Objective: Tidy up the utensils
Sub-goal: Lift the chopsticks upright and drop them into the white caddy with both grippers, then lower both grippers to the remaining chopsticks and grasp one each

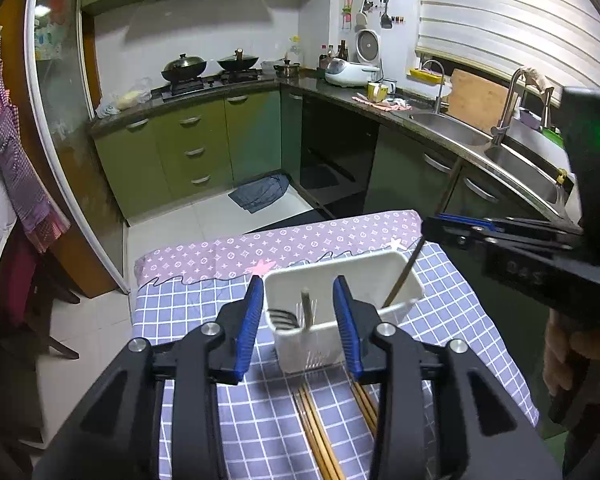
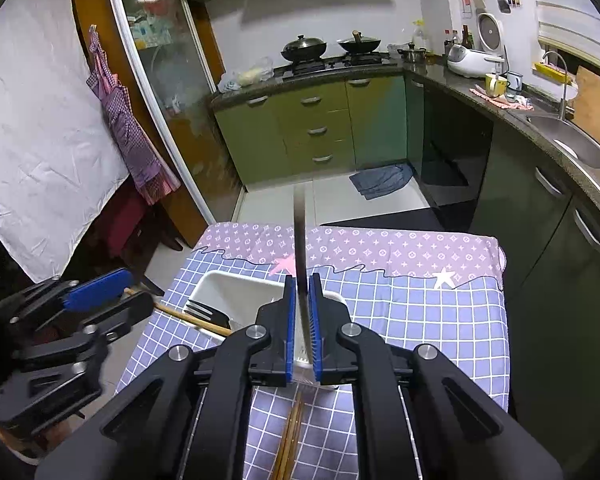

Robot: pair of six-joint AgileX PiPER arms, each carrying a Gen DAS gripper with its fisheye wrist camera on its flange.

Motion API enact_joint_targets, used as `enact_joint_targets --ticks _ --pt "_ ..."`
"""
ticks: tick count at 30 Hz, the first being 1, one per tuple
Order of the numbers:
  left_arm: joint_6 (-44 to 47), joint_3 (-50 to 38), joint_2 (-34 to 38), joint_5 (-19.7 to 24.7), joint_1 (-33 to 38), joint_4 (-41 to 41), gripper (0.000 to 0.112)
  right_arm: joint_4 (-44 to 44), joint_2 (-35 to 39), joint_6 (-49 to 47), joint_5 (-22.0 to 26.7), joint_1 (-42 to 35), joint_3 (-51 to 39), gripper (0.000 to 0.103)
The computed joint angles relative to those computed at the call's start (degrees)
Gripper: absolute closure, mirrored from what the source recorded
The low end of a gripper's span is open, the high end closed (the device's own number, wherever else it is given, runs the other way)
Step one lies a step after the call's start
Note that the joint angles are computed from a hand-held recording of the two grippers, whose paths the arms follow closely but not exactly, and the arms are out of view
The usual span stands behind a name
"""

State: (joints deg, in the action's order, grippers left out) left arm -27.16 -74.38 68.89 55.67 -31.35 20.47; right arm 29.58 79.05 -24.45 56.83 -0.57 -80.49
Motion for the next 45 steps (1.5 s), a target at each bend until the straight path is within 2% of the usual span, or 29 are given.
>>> enact_joint_targets --ticks 4,7,9,12,14,16,20,25,29,32,45 --pt "2.95 0.4 -2.18 2.93 1.76 -4.33 0.078 1.3 -2.6 -1.03 0.18 -0.97 1.15 0.09" --pt "4.22 2.41 -3.64 5.43 3.37 -8.17 0.078 3.66 -6.41 -3.26 2.85 -4.26 2.12 0.085" --pt "5.28 4.28 -4.26 5.75 4.58 -10.61 0.078 4.61 -8.82 -4.6 4.96 -6.78 3.18 0.08" --pt "4.11 10.07 -5.36 6.12 3.52 -11.52 0.078 4.6 -12.03 -7.75 7.8 -10.56 6.14 0.079" --pt "3.88 13.7 -5.09 6.08 3.25 -12.81 0.078 4.29 -13.78 -10.55 9.6 -13.36 9.89 0.074" --pt "4.62 17.25 -3.93 5.34 3.87 -14.63 0.078 2.46 -14.62 -13.2 10.35 -14.76 14.39 0.073" --pt "3.68 20.88 -0.32 3.54 4.73 -15.33 0.086 -1.51 -14.35 -15.39 6.7 -13.78 23.63 0.073" --pt "3.67 21.98 4.71 2.02 5.17 -17.83 0.089 -2.66 -9.63 -17.15 2.4 -11.84 30.96 0.073" --pt "1.02 21.08 8.19 2.35 4.13 -16.13 0.096 -2.33 -8.12 -18.23 1.31 -11.45 32.33 0.073" --pt "1.14 20.26 10.36 3.18 4.3 -17.19 0.097 -2.23 -8.07 -18.11 1.49 -10.61 32.28 0.073" --pt "-1.0 18.93 16.62 1.87 2.66 -16.78 0.097 -2.61 -7.83 -18.08 1.43 -10.07 32.74 0.073"
